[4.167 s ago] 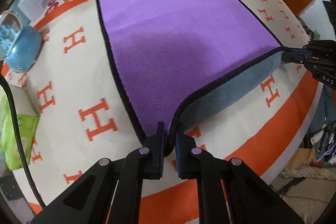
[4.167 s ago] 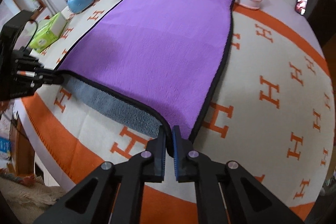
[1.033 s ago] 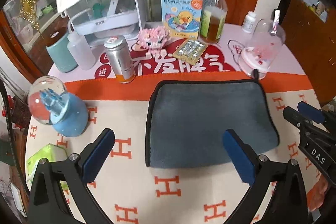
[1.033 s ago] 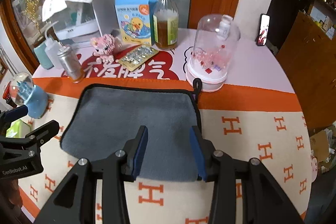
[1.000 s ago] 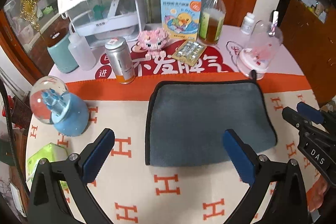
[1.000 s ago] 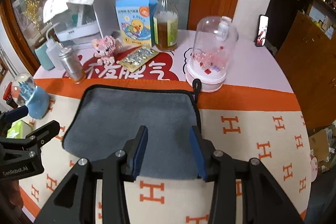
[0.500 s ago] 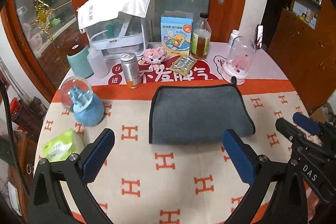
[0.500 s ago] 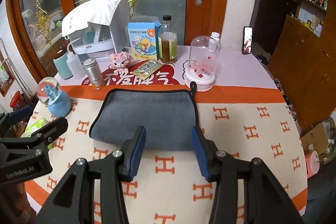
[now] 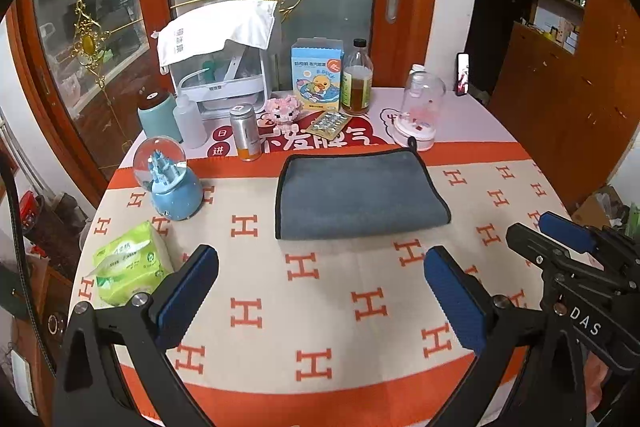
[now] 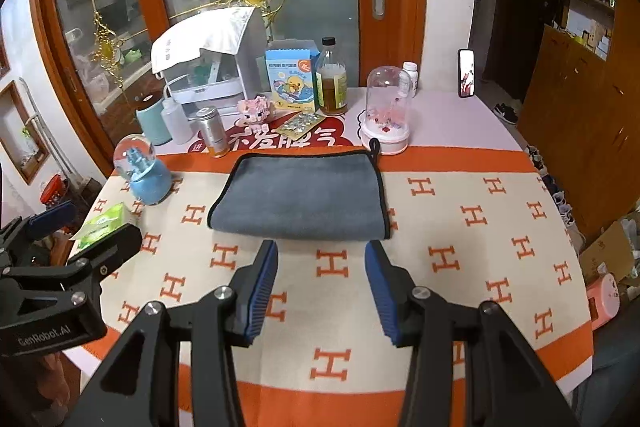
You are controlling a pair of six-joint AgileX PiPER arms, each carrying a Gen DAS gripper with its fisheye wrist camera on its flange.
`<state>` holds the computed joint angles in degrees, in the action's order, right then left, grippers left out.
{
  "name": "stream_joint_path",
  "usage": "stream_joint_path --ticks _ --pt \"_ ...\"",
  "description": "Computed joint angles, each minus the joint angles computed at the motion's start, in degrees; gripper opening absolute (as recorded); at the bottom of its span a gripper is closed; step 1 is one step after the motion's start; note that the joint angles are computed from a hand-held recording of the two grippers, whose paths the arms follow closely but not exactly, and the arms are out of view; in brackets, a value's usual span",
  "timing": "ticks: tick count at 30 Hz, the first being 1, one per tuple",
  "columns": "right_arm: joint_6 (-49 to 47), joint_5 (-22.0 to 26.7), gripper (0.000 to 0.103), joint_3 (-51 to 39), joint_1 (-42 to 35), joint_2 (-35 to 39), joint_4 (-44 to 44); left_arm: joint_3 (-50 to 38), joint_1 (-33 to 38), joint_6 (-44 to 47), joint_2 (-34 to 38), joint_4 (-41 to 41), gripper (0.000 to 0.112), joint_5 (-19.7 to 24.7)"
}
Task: Fold towel
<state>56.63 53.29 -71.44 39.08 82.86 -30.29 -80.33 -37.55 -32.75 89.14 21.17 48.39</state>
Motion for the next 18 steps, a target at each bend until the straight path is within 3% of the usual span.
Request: stream_joint_path --ticks 9,18 --pt "1.8 2.9 0.046 2.9 4.6 -6.2 -0.3 1.6 -4.5 -4.6 -4.5 2.2 0.102 5.4" --pt "6.1 5.8 0.046 7.1 8.9 -10.6 -3.1 4.2 -10.8 -13.4 -6.6 7.9 0.102 8.0"
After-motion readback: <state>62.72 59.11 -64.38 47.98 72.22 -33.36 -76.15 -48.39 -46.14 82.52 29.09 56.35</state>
